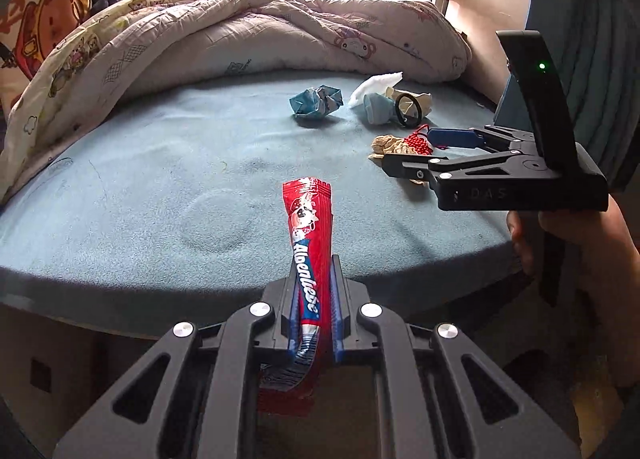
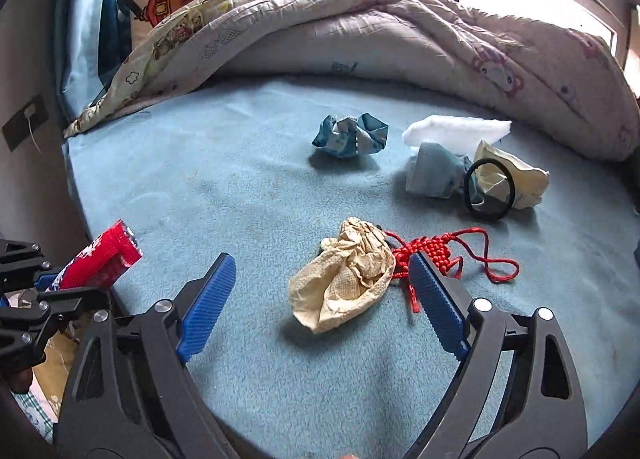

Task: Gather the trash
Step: 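Grasp the beige crumpled paper with the right gripper, then carry the wrapper and paper over the white bin and open both grippers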

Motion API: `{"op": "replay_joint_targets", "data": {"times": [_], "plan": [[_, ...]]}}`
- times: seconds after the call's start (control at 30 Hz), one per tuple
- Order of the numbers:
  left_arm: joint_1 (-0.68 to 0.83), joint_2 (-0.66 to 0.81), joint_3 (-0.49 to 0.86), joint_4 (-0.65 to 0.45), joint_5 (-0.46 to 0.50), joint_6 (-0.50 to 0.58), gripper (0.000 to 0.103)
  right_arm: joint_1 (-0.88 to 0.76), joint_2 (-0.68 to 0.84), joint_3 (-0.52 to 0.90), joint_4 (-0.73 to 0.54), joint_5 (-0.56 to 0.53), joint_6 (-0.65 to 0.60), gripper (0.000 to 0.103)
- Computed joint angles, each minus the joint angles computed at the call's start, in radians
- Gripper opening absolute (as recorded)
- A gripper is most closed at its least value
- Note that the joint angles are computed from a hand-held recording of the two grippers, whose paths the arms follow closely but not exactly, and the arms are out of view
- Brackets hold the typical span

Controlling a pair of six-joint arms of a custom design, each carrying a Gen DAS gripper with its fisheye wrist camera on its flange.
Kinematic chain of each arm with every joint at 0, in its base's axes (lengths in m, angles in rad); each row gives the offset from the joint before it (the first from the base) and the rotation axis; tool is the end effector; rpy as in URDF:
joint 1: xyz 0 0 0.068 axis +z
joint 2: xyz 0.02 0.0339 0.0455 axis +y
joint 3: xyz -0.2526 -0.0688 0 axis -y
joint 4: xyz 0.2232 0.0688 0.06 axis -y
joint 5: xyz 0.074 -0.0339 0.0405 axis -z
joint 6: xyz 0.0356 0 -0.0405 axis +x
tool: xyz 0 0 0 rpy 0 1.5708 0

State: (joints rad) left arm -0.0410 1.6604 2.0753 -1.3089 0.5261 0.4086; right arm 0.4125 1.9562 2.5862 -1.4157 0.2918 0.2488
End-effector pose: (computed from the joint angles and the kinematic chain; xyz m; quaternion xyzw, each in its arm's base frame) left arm 0.2873 -0.0297 0.4283 0.2872 0.8687 -0.1826 0.3600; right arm 0.3123 0.1255 0.4511 -0.0193 0.9156 -0.0042 0.4016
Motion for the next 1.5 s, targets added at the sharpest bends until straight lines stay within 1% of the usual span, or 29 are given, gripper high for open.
{"op": "replay_joint_targets", "data": {"times": [0.07,0.17,0.2,0.23,0.3,0.33,0.4,0.47,0.63,0.67,0.7,0.73,0.8,0.87,0.97,1.03,1.1,1.2,1.23,1.27,1.33,1.4,1.5], "plan": [[0.008,0.003,-0.002,0.010,0.013,0.004,0.011,-0.006,0.017,0.018,-0.002,-0.004,0.005,0.081],[0.014,0.005,-0.016,0.036,0.033,-0.001,0.011,-0.011,0.045,0.042,-0.019,0.002,0.000,0.068],[0.015,0.008,-0.019,0.043,0.037,-0.004,0.011,-0.014,0.057,0.054,-0.032,0.004,-0.001,0.054],[0.014,0.013,-0.020,0.047,0.037,-0.008,0.011,-0.019,0.060,0.048,-0.037,0.005,0.002,0.035],[0.012,0.021,-0.017,0.047,0.039,-0.016,0.011,-0.034,0.017,-0.034,0.007,0.012,0.011,0.020],[0.011,0.020,-0.017,0.047,0.039,-0.019,0.011,-0.047,-0.019,-0.089,0.041,-0.014,0.013,0.016],[0.010,0.017,-0.012,0.043,0.040,-0.017,0.011,-0.064,-0.080,-0.160,0.091,-0.045,0.016,0.014],[0.013,0.015,0.002,0.033,0.044,-0.015,0.011,-0.060,-0.117,-0.173,0.100,-0.027,0.006,0.013],[0.026,-0.024,0.020,0.002,0.063,-0.023,0.011,-0.010,-0.199,-0.117,0.052,0.019,-0.011,0.013],[0.030,-0.047,0.002,0.007,0.066,-0.023,0.011,0.014,-0.224,-0.113,0.041,0.036,-0.012,0.013],[0.033,-0.075,-0.022,0.012,0.067,-0.022,0.011,0.049,-0.267,-0.142,0.040,0.058,-0.005,0.013],[0.036,-0.104,-0.048,0.013,0.070,-0.017,0.011,0.090,-0.316,-0.188,0.043,0.083,0.006,0.013],[0.045,-0.167,-0.116,0.011,0.080,-0.001,0.011,0.209,-0.436,-0.341,0.068,0.162,0.045,0.013],[0.048,-0.237,-0.205,0.009,0.080,0.018,0.011,0.341,-0.542,-0.503,0.076,0.231,0.124,0.013],[0.043,-0.374,-0.396,0.033,0.069,0.031,0.011,0.568,-0.679,-0.769,0.063,0.351,0.328,0.013],[0.034,-0.479,-0.544,0.053,0.064,0.039,0.011,0.694,-0.752,-0.940,0.063,0.394,0.488,0.013],[0.019,-0.570,-0.693,0.077,0.061,0.039,0.011,0.787,-0.823,-1.110,0.083,0.410,0.643,0.013],[-0.052,-0.677,-0.941,0.170,0.008,-0.007,0.011,0.870,-0.899,-1.342,0.135,0.394,0.817,0.013],[-0.070,-0.690,-1.020,0.205,0.000,-0.020,0.011,0.885,-0.917,-1.413,0.160,0.385,0.853,0.013],[-0.098,-0.704,-1.106,0.263,-0.021,-0.044,0.011,0.887,-0.933,-1.482,0.195,0.368,0.873,0.013],[-0.157,-0.698,-1.250,0.386,-0.074,-0.089,0.011,0.876,-0.954,-1.606,0.275,0.340,0.880,0.013],[-0.221,-0.655,-1.373,0.526,-0.123,-0.132,0.011,0.820,-0.969,-1.720,0.384,0.276,0.836,0.013],[-0.301,-0.510,-1.497,0.747,-0.178,-0.193,0.011,0.695,-0.970,-1.872,0.566,0.172,0.746,0.013]]}}
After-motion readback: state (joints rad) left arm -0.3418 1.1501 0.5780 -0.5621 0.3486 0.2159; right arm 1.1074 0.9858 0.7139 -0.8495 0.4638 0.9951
